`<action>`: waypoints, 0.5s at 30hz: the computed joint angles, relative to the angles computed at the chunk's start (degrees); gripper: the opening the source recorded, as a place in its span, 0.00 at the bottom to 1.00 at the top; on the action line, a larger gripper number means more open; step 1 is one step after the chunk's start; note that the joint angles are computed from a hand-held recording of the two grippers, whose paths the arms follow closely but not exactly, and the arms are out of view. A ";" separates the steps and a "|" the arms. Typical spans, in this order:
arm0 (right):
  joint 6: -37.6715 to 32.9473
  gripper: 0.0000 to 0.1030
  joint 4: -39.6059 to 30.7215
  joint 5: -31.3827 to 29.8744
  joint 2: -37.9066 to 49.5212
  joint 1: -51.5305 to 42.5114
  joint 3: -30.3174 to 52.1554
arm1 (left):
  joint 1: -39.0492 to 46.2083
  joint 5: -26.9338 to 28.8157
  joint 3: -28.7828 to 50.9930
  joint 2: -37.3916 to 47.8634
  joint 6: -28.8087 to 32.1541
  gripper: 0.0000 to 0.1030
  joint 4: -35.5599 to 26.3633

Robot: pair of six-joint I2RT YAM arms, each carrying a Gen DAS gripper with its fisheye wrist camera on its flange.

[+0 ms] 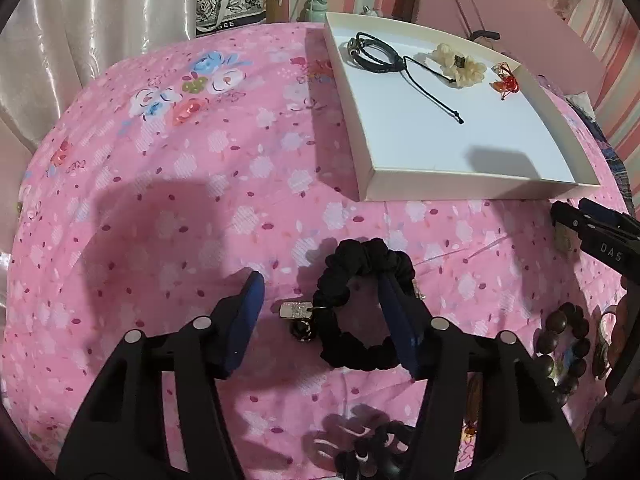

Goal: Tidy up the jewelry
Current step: 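Grasp the black beaded bracelet with the left tool while the right tool grasps the white cord pendant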

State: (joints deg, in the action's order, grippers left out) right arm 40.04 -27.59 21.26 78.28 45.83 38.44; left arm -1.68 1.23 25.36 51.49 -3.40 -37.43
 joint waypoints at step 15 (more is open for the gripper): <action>-1.38 0.23 3.67 -1.93 -0.91 -0.12 -1.92 | -0.86 -1.99 -1.09 -0.34 -2.01 0.11 2.69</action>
State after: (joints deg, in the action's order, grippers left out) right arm 38.66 -23.92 19.34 77.37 45.70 36.51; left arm -2.54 -0.76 24.28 51.15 -5.41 -34.74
